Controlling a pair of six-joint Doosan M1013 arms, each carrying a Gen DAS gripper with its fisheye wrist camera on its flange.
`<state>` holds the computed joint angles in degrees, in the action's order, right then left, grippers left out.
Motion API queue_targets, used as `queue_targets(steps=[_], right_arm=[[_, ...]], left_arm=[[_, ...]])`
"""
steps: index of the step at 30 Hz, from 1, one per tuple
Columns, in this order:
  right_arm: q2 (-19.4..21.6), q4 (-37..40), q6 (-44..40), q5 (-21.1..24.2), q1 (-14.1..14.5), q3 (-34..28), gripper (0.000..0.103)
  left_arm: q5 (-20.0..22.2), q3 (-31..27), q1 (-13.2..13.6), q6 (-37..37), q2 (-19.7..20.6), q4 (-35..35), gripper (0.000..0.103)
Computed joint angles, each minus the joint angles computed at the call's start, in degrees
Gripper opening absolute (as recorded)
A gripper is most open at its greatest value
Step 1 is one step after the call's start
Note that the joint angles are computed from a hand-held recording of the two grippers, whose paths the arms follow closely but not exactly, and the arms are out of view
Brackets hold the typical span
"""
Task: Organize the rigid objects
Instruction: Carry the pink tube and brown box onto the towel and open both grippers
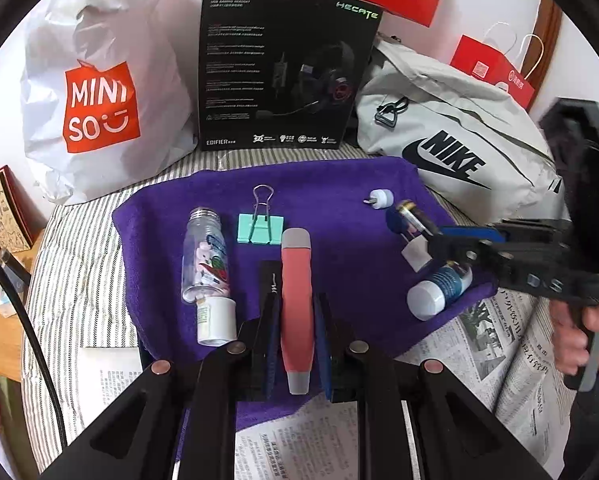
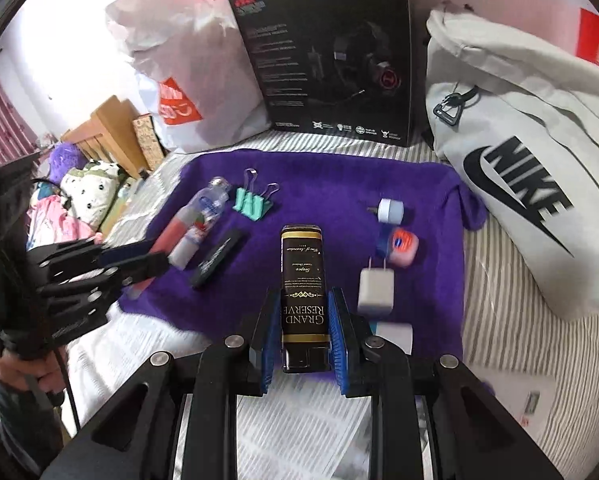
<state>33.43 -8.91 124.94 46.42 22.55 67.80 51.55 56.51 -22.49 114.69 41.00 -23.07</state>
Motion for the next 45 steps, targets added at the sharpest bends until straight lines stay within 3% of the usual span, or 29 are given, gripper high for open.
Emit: queue_targets(steps=[7, 14, 24, 35, 45], right_arm=[[4.5, 1.4, -0.6, 5.0, -1.3, -5.1, 0.024], [7.8, -0.7, -1.7, 10.1, -0.7, -9.2, 0.024], [10.4, -1.4, -3.5, 12.7, -0.5, -12.6, 0.024], [9.3, 1.1, -6.5, 10.9, -0.9, -10.6, 0.032], [4.1, -1.4, -1.8, 6.6, -0.3, -4.2, 0.032]], left_arm=[[1.3, -1.5, 0.5, -0.8, 1.4, -0.4, 0.017], [2.7, -3.2, 0.7, -1.2, 2.7, 0.1, 0.016], [4.4, -4.9, 0.6, -1.8, 3.8, 0.2, 0.016], [7.0, -7.2, 0.3, -1.5, 5.5, -0.2, 0.017], [9.8, -9.7, -1.0, -0.7, 7.2, -0.2, 0.017]])
